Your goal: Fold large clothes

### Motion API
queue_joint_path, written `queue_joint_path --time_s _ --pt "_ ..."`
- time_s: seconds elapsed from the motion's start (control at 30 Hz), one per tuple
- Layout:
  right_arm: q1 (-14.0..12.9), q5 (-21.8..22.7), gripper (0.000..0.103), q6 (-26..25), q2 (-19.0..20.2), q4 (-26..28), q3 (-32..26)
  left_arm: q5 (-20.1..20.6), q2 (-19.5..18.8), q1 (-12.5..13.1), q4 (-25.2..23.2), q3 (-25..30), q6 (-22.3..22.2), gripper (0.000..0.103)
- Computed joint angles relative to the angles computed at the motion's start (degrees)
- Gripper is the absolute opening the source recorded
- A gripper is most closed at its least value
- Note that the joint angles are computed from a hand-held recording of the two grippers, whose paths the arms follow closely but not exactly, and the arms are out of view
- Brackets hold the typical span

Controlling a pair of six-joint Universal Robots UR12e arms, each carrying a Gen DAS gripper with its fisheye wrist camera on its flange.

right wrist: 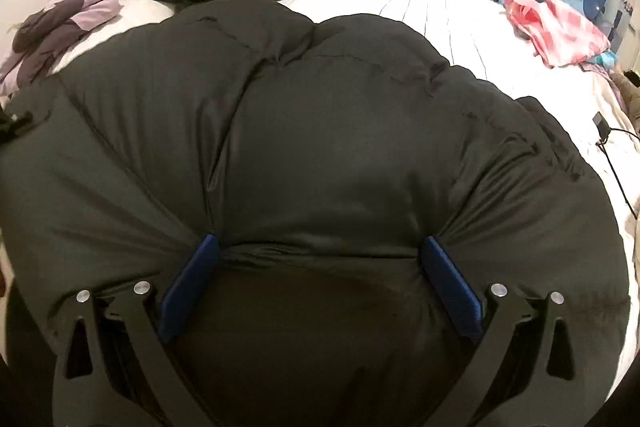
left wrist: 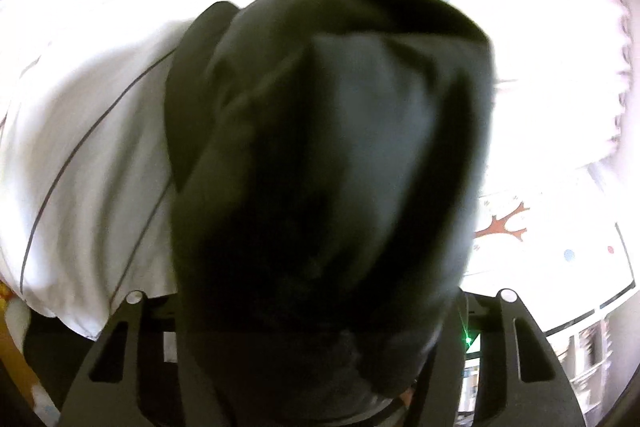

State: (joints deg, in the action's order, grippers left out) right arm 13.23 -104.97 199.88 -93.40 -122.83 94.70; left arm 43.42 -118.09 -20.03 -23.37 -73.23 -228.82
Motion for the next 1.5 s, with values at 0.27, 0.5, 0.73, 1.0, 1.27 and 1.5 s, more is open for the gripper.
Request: queue_joint_path --time_s 0.27,0.5,0.73,1.0,1.27,1.5 --pt "2.9 -2.7 0.097 -1.7 0.4 -1.3 0.3 2.6 1.0 -0.9 -5.4 1.4 7.3 0.055" --pt "3.2 -2.5 0.097 -2.1 -0.1 -5.4 -0.9 6.6 3.4 -1.9 -8.8 0.4 14.8 0.055" --pt "3.6 -4.3 0.097 -5.0 3.3 0.9 -3.0 10.6 3.9 -5.1 -12.4 3.7 23.4 0.055" --pt "0.4 2.0 0.097 -5.2 -0.4 1.0 -0.8 14.4 3.0 -10.5 -16.5 9.6 36.6 0.055" --pt "-6.3 7.8 0.097 -0.8 -10.6 -6.9 7.5 17.6 2.6 -14.2 -18.8 11.5 44.2 0.055" --pt "-10.9 8.4 0.097 4.9 -17.5 -7.3 13.0 22.3 4.8 -16.4 -18.2 8.6 48.0 0.055"
